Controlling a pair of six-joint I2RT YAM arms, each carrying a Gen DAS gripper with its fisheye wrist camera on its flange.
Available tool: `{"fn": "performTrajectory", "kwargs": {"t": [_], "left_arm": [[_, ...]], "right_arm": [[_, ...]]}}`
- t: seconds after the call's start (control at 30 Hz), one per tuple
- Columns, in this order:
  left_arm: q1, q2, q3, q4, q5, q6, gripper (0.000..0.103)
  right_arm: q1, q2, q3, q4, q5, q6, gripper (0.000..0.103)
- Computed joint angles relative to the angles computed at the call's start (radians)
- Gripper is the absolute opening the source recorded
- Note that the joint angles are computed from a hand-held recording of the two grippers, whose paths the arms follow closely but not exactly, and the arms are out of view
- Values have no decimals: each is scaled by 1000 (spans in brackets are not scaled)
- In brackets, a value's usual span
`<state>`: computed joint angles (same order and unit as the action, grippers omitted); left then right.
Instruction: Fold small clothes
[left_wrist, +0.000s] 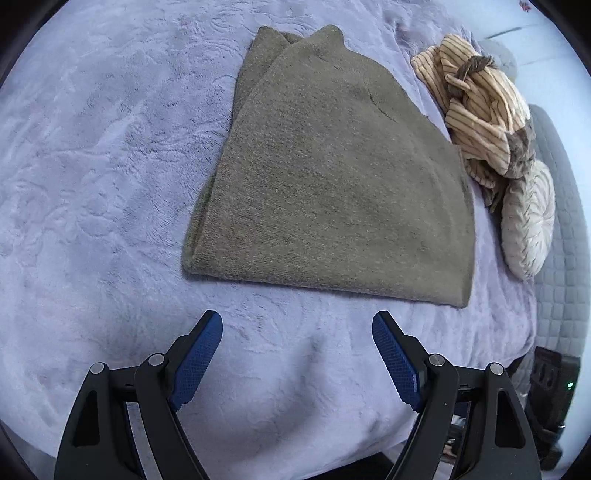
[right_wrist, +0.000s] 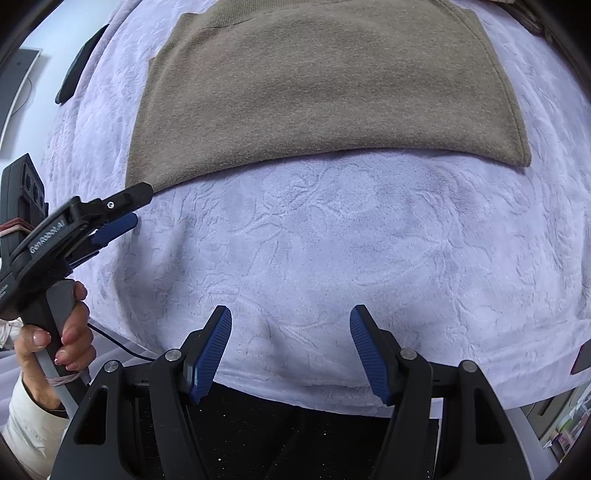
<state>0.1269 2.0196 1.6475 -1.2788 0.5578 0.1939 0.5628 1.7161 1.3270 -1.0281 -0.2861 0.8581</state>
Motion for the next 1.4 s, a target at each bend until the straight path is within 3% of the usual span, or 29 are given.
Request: {"fn": "performTrajectory", "kwargs": {"t": [0.03,0.1,0.3,0.43,0.77,0.97,1.03,1.07,1.1,1.2,1.4], "left_arm": [[9,3,-5,-3,40,-12,84],[19,1,-25,9,101,-33,84],[-20,-19,-119,109,197,-112,84],[-36,-17,-171,227,251,-236,84],[-72,-18,-217,473,268,-513,84],[-115,-59,-201,532,270,-520,84],[-122,-31,-192,532,249,-542,84],[-121,-21,-197,542,240,-560,84],[-121,-16,-205,553,231,-574,84],[-116,-17,-241,592,219,-592,84],[-130,1,-222,622,187,-659,84]], "right_arm": [[-1,-4,-7,3,-1,2,71],[-2,-9,-21,12,-3,7,80],[-10,-31,-74,34,-14,-1,80],[-12,-26,-89,40,-20,-16,80],[-35,-23,-125,67,-29,-60,80],[-86,-21,-52,69,91,-114,79],[-118,4,-21,89,104,-137,67],[-140,30,1,110,103,-154,54],[-152,52,18,126,100,-164,47],[-182,140,65,200,72,-204,41],[-166,295,106,245,65,-272,39]]}}
